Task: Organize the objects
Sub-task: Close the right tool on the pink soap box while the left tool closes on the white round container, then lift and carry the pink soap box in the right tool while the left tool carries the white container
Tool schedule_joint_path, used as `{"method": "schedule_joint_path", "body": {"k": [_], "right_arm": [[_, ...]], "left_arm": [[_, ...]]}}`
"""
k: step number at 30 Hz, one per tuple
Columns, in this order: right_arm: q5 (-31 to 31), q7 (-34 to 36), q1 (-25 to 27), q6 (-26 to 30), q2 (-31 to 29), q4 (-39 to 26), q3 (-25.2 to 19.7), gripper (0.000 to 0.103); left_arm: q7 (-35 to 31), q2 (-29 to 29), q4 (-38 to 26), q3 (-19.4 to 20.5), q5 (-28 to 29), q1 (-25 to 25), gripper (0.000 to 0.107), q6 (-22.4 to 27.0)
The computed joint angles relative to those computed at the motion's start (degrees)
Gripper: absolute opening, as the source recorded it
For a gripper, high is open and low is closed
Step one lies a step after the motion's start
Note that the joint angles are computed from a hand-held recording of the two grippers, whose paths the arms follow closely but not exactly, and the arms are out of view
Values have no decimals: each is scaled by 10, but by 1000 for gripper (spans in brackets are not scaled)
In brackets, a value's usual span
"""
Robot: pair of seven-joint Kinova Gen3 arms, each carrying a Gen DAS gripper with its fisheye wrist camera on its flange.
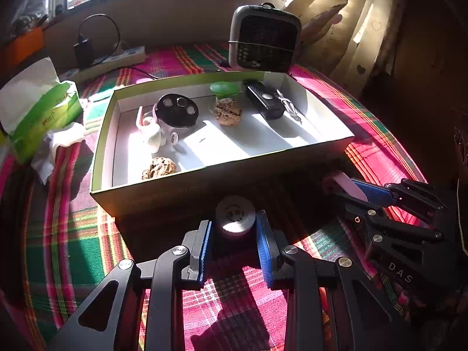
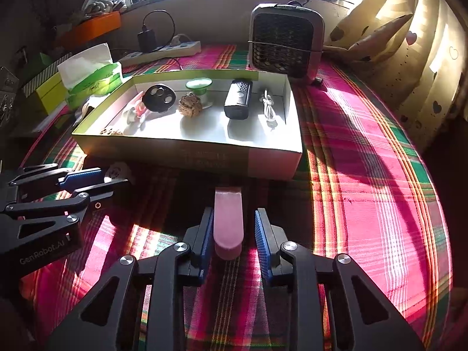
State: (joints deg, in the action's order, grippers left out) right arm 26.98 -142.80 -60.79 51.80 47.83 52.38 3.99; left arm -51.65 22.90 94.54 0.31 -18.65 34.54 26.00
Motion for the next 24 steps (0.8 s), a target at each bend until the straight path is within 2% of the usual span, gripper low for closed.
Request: {"method": "schedule_joint_path", "body": {"k": [4,24], "right_arm": [[0,4,1,-3,0,1,-2,19],[-1,5,-1,-31,-14,22,-3,19]], "left_arm": [[1,0,0,0,-1,0,25,1],[13,-7,5,-4,-10,9,25,-1]]}}
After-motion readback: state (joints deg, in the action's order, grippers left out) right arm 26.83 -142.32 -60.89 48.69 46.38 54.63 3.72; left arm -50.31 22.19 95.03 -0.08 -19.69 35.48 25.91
